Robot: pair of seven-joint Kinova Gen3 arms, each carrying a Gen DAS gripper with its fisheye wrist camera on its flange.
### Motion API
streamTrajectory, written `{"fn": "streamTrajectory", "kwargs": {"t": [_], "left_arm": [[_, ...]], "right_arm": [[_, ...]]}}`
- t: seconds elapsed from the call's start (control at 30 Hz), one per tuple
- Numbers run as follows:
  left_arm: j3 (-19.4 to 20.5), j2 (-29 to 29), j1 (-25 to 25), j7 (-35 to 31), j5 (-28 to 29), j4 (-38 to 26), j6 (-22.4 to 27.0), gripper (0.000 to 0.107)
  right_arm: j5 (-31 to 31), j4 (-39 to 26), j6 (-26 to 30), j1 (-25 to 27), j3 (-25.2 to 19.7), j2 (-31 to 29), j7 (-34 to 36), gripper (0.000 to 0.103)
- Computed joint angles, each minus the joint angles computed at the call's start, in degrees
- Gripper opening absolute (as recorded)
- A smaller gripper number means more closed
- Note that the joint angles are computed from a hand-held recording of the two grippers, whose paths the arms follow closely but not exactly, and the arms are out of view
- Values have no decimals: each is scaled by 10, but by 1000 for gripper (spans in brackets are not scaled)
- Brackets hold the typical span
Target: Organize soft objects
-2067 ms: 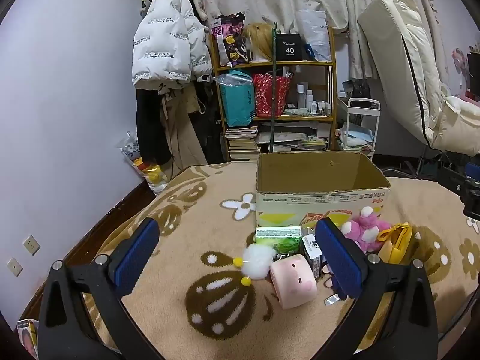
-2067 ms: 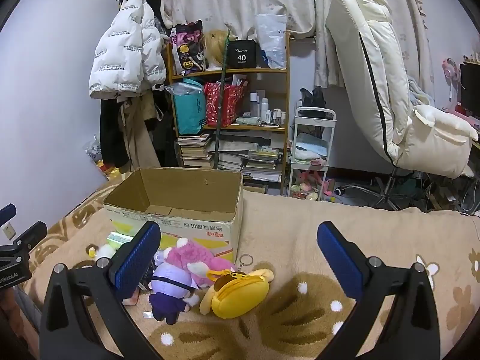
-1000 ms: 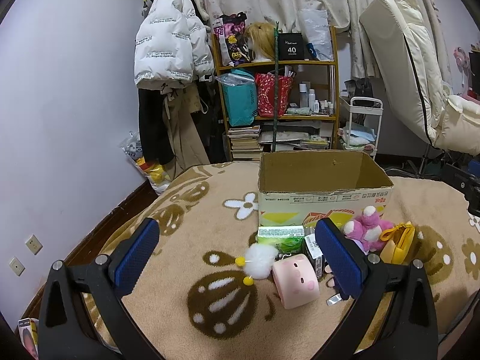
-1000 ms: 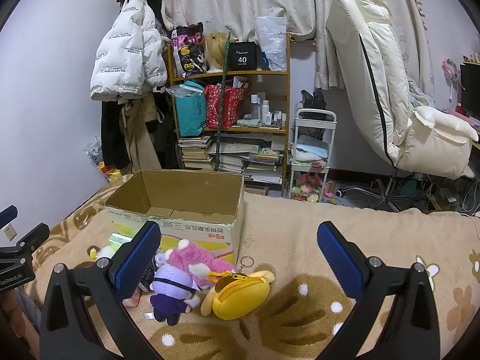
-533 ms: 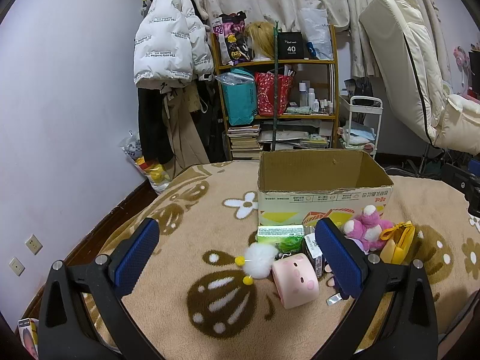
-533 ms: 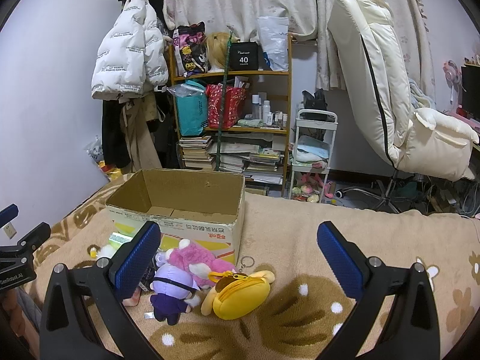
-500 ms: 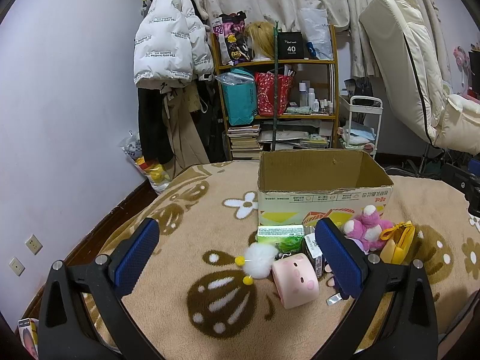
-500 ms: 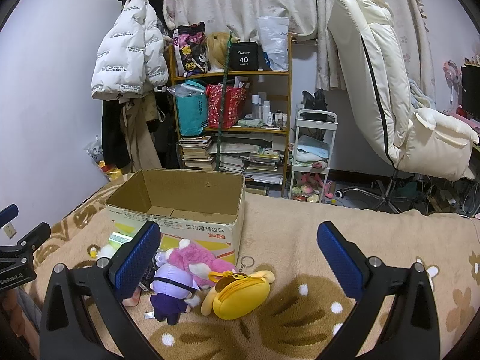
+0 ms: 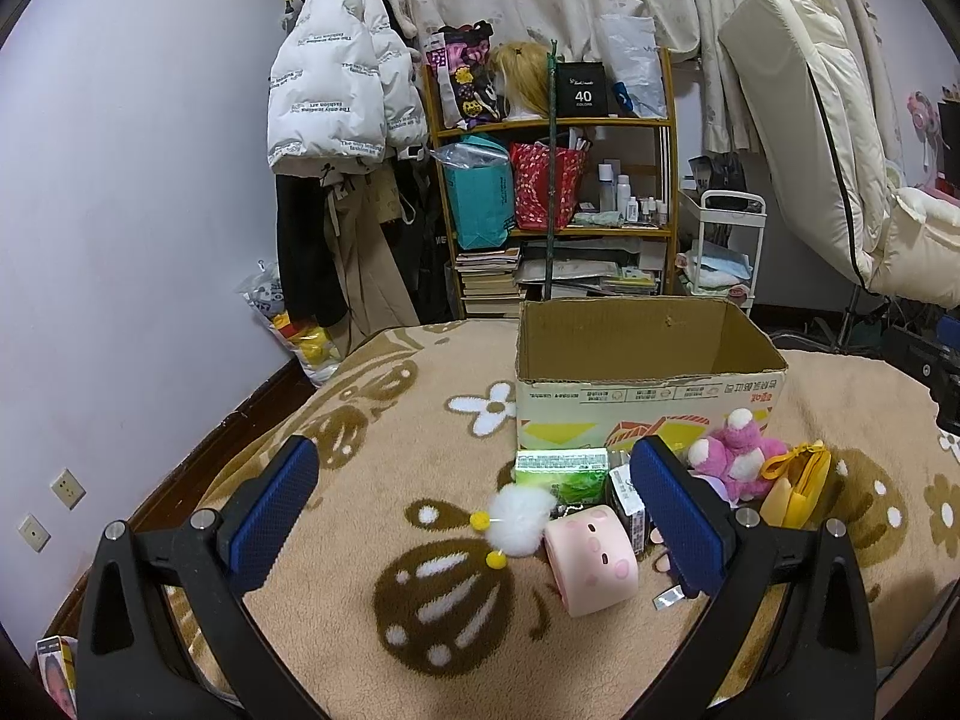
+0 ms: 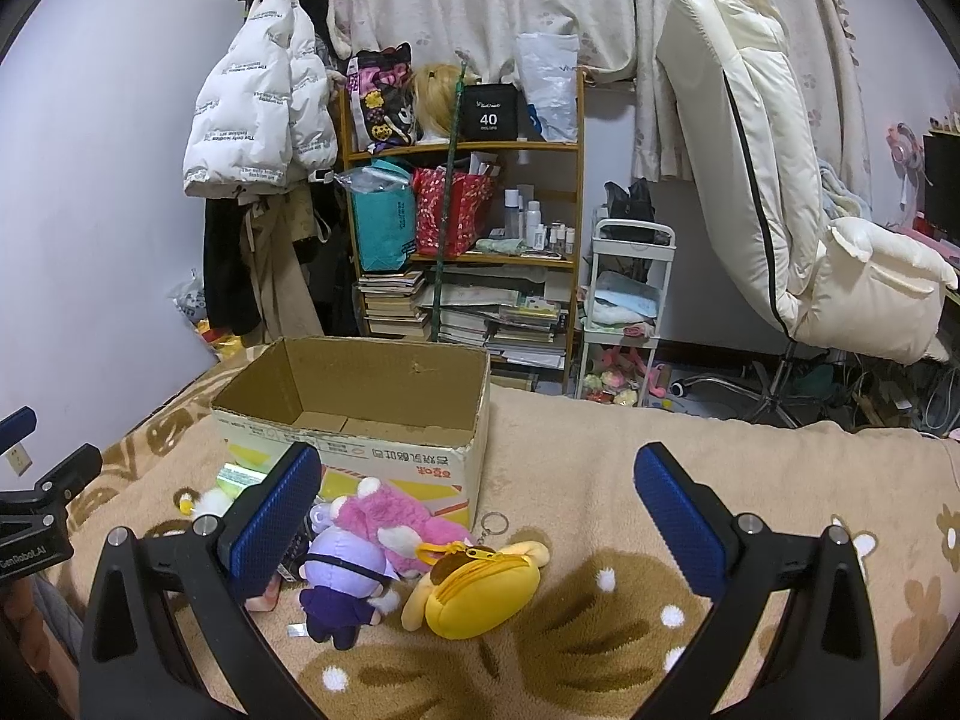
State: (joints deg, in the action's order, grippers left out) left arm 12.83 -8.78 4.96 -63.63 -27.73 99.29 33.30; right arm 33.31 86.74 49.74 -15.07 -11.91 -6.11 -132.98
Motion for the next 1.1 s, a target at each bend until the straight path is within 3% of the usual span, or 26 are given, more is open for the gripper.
{"fn": "streamTrajectory", "kwargs": {"t": [0.73, 0.93, 1.1], "left_arm": [[-8, 11, 8, -17, 15, -15, 18, 102], [-34, 35, 27, -85, 83, -51, 52, 102], [-44, 73, 37, -113, 101, -101, 100, 102]], "right_arm": [[8, -6, 15, -6, -3, 2, -3, 103], [-39, -4, 8, -3, 18, 9, 46, 103], [-62, -19, 13, 1, 29, 27, 92, 103]]}}
